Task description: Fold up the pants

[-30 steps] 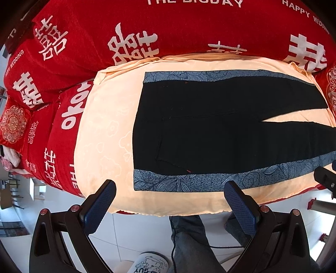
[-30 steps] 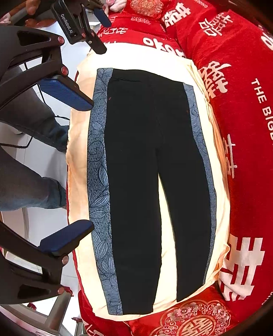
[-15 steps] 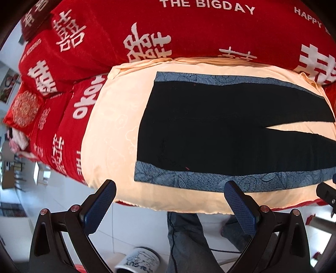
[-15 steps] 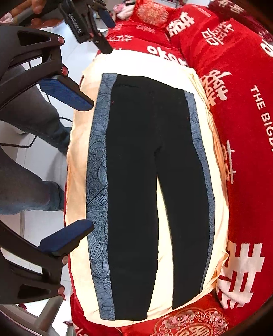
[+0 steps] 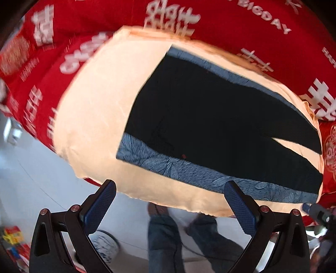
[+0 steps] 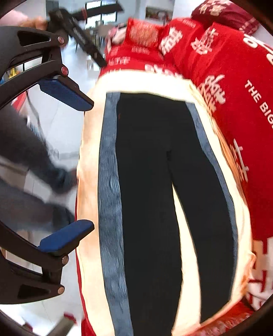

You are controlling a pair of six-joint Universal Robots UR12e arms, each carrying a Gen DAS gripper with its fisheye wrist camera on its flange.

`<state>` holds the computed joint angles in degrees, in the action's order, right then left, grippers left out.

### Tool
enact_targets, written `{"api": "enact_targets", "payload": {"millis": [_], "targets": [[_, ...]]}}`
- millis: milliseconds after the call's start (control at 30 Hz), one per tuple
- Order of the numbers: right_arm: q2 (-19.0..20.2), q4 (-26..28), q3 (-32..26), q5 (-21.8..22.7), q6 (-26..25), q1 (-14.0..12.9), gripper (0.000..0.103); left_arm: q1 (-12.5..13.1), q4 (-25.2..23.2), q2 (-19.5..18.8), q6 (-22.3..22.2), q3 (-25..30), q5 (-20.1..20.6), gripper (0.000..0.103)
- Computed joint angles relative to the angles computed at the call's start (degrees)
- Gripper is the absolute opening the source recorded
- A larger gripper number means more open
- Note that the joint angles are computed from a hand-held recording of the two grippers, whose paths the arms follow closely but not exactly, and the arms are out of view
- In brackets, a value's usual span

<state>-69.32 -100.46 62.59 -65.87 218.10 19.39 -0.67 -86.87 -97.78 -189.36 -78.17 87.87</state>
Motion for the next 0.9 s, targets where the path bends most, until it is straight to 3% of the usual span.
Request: {"api": "enact_targets", "payload": {"millis": [133,267,333,400,500,733,800,867,900], "targets": [[0.9,-8.3,4.1,7.7,6.2,1.0,0.103,2.7,3.8,0.8,1.2,-5.5,-3.8,0.103],[3.2,-20.2,9.3,14.3,15.8,2.9,0.099,5.3,5.8,1.4,-0.1,-9.1,-8.1,0.103],[4.1,-25.3,11.2,16.7,20.3,3.4,0.079,7.0,8.3,2.0,-0.7,-11.4,-12.6,0.103],[5.8,-33.0,13.2,19.8,26.1,4.1,0.074,8.2,10.4,2.4,-0.4,-13.3,-16.1,0.103],[7.8,-40.7,14.4,20.0,30.9,5.1,0.074,9.0,12.2,2.0,1.1,-15.0,-19.0,0.103],[8.5,-50.9,17.7,15.1,38.2,5.8,0.074,9.5,13.9,1.1,2.1,-16.3,-23.3,0.103],[8.7,-55.0,18.8,13.8,43.0,5.7,0.072,9.5,13.4,0.9,2.0,-16.3,-24.3,0.103],[9.0,-59.1,19.3,13.4,47.7,5.5,0.040,9.6,12.3,0.5,1.5,-16.0,-26.6,0.103],[9.3,-62.2,19.5,13.5,50.3,5.4,0.011,9.7,11.9,0.4,1.0,-15.9,-28.2,0.103]]}}
